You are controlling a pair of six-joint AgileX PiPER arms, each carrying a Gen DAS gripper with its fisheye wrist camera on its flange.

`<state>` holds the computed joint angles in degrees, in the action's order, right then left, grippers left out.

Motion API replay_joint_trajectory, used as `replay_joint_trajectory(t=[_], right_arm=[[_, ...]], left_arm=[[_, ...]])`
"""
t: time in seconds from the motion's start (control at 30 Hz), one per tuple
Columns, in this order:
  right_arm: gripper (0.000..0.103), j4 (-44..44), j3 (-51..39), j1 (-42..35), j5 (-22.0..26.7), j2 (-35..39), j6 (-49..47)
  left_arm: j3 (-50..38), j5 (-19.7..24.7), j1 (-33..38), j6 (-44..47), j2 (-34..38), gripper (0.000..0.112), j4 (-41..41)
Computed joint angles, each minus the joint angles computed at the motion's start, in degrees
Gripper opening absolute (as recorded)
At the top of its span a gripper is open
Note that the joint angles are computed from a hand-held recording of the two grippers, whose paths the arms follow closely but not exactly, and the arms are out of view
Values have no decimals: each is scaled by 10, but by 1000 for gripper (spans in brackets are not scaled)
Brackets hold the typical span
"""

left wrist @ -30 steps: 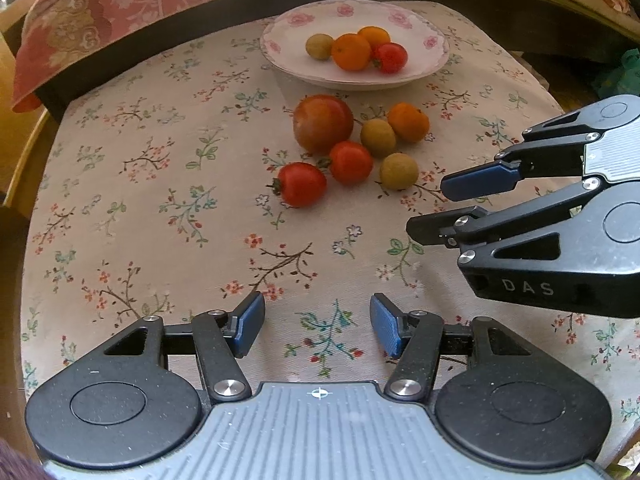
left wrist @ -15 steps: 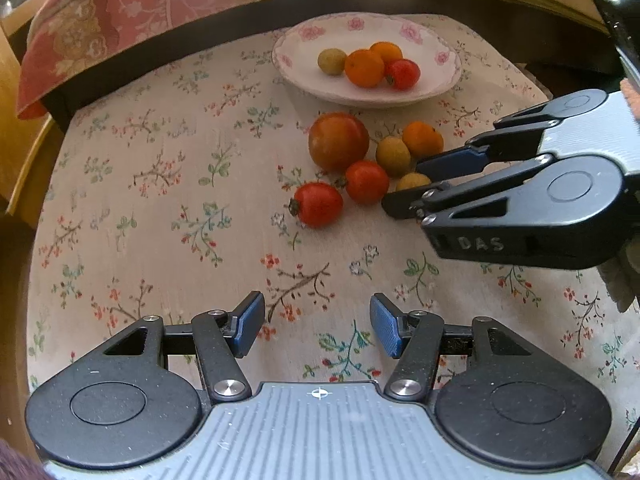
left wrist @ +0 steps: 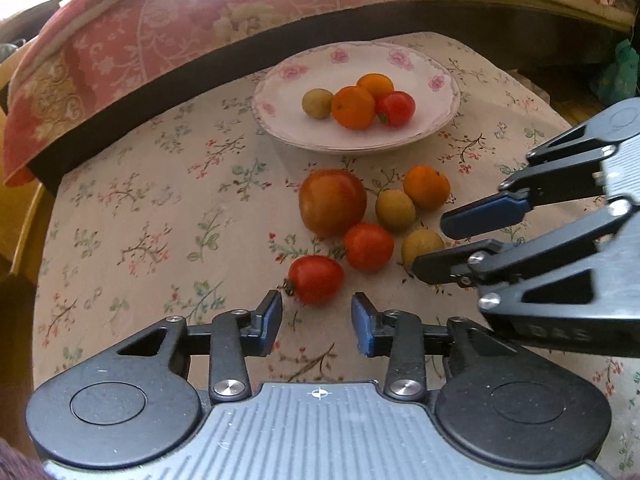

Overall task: Organize fruits
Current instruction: 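Grasp a small red tomato with the left gripper while the right approaches a brown kiwi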

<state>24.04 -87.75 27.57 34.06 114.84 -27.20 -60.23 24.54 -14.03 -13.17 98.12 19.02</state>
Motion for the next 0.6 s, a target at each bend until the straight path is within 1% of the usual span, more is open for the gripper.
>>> replay_joint_trajectory(t=[0.13,0.3,0.47,0.6], right_arm=[[32,17,1,-10,7,-1,-9],[32,37,3,-18,19,-3,-18],[32,40,-3,-19,26,0,-18],[32,39,-4,-21,33,2,-19]], left_arm=[[-14,-10,7,11,15,47,-15],[-21,-21,12,14,24,42,-24],[-16,-25,12,9,21,40,-22],[-11,-22,16,33,13,39,-53]])
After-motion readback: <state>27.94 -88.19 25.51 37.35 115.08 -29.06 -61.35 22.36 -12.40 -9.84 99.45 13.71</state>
